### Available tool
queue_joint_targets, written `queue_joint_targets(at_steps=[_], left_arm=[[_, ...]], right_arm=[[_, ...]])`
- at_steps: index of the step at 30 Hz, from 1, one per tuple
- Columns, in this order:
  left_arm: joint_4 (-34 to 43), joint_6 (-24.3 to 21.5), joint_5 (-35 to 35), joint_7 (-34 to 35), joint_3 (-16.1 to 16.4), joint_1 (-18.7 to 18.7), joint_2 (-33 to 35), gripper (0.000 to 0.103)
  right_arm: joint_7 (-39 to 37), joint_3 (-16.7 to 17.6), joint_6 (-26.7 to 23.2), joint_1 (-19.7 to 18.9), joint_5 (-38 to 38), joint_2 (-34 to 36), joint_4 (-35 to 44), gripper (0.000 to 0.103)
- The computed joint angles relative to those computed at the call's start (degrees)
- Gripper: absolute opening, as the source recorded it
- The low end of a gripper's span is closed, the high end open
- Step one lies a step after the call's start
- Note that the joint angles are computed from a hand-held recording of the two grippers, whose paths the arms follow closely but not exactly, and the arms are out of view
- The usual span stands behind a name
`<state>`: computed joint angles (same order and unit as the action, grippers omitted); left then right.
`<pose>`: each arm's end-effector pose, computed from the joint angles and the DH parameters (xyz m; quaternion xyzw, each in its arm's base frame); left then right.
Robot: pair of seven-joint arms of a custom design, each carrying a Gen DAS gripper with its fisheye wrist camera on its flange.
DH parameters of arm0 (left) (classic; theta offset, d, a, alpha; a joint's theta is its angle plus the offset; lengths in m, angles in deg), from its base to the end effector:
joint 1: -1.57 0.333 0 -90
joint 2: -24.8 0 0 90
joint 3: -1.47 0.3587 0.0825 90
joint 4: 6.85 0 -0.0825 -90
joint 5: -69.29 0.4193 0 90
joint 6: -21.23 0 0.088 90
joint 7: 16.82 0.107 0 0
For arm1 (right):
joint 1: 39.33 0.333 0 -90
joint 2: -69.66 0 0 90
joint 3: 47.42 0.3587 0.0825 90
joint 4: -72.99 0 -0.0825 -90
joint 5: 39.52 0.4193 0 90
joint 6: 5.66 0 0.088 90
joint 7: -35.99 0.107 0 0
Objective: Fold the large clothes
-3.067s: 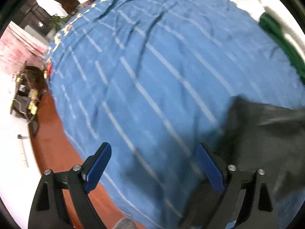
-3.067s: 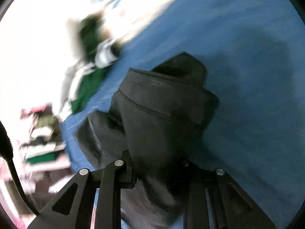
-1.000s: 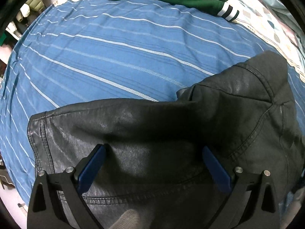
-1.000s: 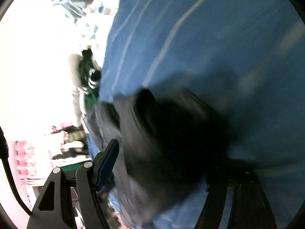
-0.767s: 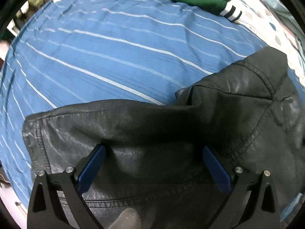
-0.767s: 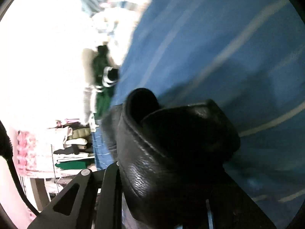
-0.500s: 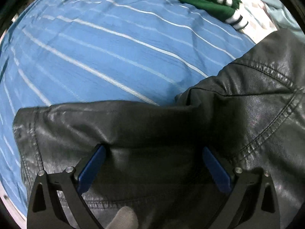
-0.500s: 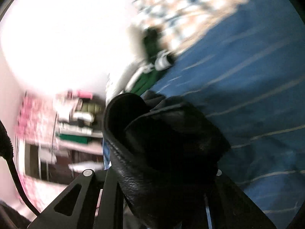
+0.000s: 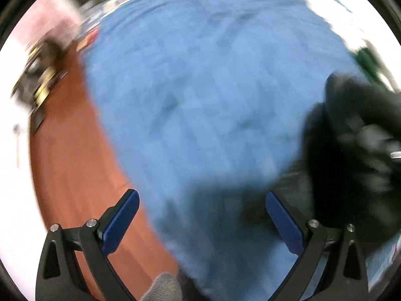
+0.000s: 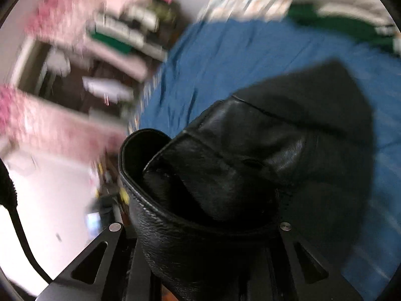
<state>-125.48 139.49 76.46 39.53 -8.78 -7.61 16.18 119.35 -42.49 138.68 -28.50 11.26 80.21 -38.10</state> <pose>0.5223 -0.1820 0.5400 -0.7693 0.6311 -0.0443 0.0890 0.6453 0.1718 0.4535 -0.5700 0.7358 0.1298 0.3419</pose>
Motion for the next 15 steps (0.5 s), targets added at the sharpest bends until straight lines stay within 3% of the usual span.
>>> queue_joint_targets(at_steps=[4, 6, 8, 9, 10, 13, 15], left_arm=[[-5.5, -1.5, 1.8, -4.0, 1.7, 2.4, -6.1, 0.103], [-6.0, -2.6, 2.0, -4.6, 2.0, 3.0, -7.8, 0.103], [-6.0, -2.7, 1.3, -4.2, 2.3, 2.9, -9.2, 0.103], [-6.0, -2.4, 1.2, -3.9, 2.4, 2.9, -9.7, 0.103], [-5.6, -2.2, 1.6, -3.7, 2.3, 2.9, -10.1, 0.103], [-2.4, -0.3, 2.1, -5.1, 1.3, 2.7, -8.1, 0.103], [-2.4, 2.7, 0.8, -5.5, 1.3, 2.1, -7.9, 0.103]], right_arm=[[8.6, 0.6, -12.2, 2.8, -10.8, 10.7, 9.8, 0.029], [6.9, 1.6, -14.2, 2.4, -11.1, 10.6, 10.5, 0.046], [5.5, 1.4, -15.6, 2.4, -13.2, 8.6, 10.6, 0.054], [3.4, 1.8, -18.2, 1.1, -11.3, 7.3, 10.6, 0.083], [1.1, 2.1, -20.8, -0.4, -8.1, 5.4, 9.9, 0.092], [1.4, -0.3, -27.5, -2.3, -8.3, 3.2, 12.2, 0.092], [4.8, -2.5, -27.0, -3.1, -10.1, -0.1, 10.0, 0.091]])
